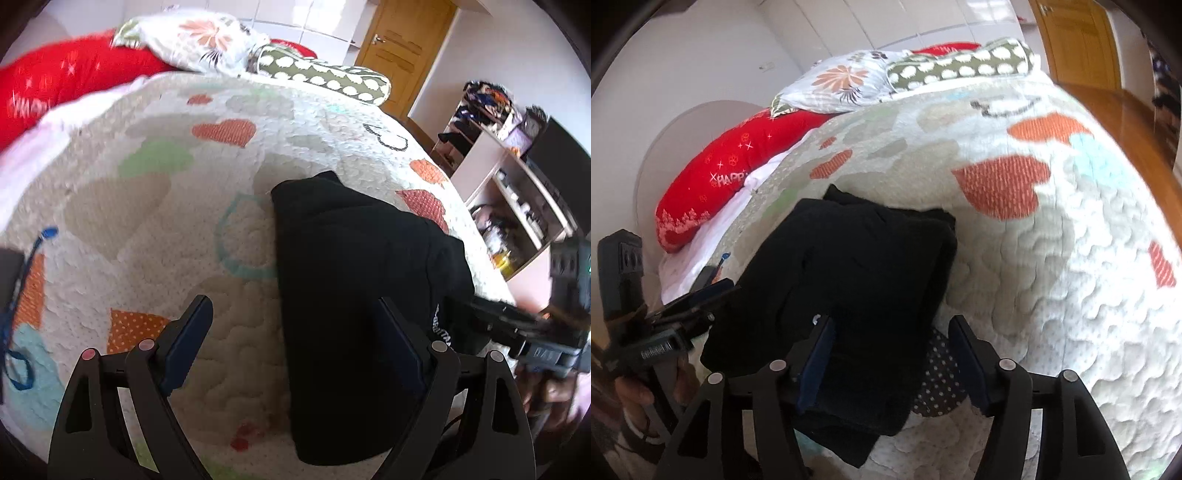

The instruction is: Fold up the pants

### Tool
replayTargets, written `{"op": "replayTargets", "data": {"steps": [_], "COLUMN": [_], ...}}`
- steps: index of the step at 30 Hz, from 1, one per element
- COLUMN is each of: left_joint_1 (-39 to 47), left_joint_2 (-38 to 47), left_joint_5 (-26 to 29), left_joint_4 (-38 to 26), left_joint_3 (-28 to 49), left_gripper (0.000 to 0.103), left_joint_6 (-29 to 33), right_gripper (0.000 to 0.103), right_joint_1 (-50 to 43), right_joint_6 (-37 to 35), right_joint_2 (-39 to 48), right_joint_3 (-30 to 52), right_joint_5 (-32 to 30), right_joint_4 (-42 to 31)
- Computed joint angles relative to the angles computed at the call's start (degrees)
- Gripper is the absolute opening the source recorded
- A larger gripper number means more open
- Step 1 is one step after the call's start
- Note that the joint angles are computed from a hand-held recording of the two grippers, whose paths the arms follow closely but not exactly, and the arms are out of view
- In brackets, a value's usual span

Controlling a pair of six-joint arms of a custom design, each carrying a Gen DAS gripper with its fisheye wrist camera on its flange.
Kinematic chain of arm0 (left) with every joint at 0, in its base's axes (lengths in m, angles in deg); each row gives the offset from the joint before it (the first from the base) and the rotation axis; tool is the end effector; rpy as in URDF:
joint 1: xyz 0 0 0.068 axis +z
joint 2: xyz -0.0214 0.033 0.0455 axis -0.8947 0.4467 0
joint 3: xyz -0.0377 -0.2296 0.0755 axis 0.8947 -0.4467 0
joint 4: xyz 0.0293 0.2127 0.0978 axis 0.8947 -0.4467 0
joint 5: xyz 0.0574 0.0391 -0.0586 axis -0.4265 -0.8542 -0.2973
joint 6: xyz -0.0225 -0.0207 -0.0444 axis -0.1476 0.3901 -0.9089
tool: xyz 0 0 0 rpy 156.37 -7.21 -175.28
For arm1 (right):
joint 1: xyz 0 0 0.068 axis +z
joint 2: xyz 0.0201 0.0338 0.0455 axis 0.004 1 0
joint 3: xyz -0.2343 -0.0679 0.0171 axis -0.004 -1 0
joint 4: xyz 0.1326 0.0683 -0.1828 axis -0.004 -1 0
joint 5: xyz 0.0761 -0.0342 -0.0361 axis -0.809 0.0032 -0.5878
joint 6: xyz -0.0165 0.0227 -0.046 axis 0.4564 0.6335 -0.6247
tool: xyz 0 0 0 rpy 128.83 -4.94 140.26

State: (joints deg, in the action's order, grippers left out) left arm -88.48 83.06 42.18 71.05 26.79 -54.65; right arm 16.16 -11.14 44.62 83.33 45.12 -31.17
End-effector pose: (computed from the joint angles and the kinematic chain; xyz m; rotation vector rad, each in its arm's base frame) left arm 0.2827 -0.1481 0.1382 0.8916 2.4200 -0.6567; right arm 0.1532 0.0401 0.1508 0.6311 2.3260 0.3775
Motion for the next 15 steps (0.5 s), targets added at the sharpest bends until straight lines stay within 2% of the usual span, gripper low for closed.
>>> {"op": "replayTargets", "data": {"steps": [4,6,10,12,13,14,15], "left_joint_1": [2.1,2.1,0.4,-1.5,-2.1,-2.5,-2.2], "left_joint_2": [4.9,7.6,9.5,9.1,9.0,8.5,8.8], "left_joint_5": [5.2,7.1,7.0,4.6,3.9,4.4,6.4], "left_joint_4": [-3.4,-5.1,-3.1,-1.2,-1.0,-1.3,-2.0], "left_joint_3": [4.3,6.5,6.8,5.6,5.7,5.7,6.4], "left_gripper": [0.089,0.089,0.102,0.102,0.101,0.096,0.067], "left_joint_6": [0.2,0.6,0.1,1.1,1.4,1.5,2.1], "right_gripper": [0.071,0.074,0.076,0.062,0.047,0.042,0.040], "right_joint_1": [-2.5,-5.0,-6.7,-7.1,-6.9,-6.6,-5.9], "right_joint_6": [-0.9,-2.0,-4.7,-4.0,-3.6,-3.3,-3.3], "right_joint_2": [-1.1,1.4,8.6,11.1,12.3,12.4,12.0], "right_joint_3": [-3.9,-5.3,-5.3,-5.3,-4.6,-4.3,-3.7], "right_joint_5": [-3.8,-7.2,-10.2,-10.1,-8.8,-8.1,-6.9], "right_joint_4": [6.0,11.8,21.3,24.7,24.9,24.8,23.9]}}
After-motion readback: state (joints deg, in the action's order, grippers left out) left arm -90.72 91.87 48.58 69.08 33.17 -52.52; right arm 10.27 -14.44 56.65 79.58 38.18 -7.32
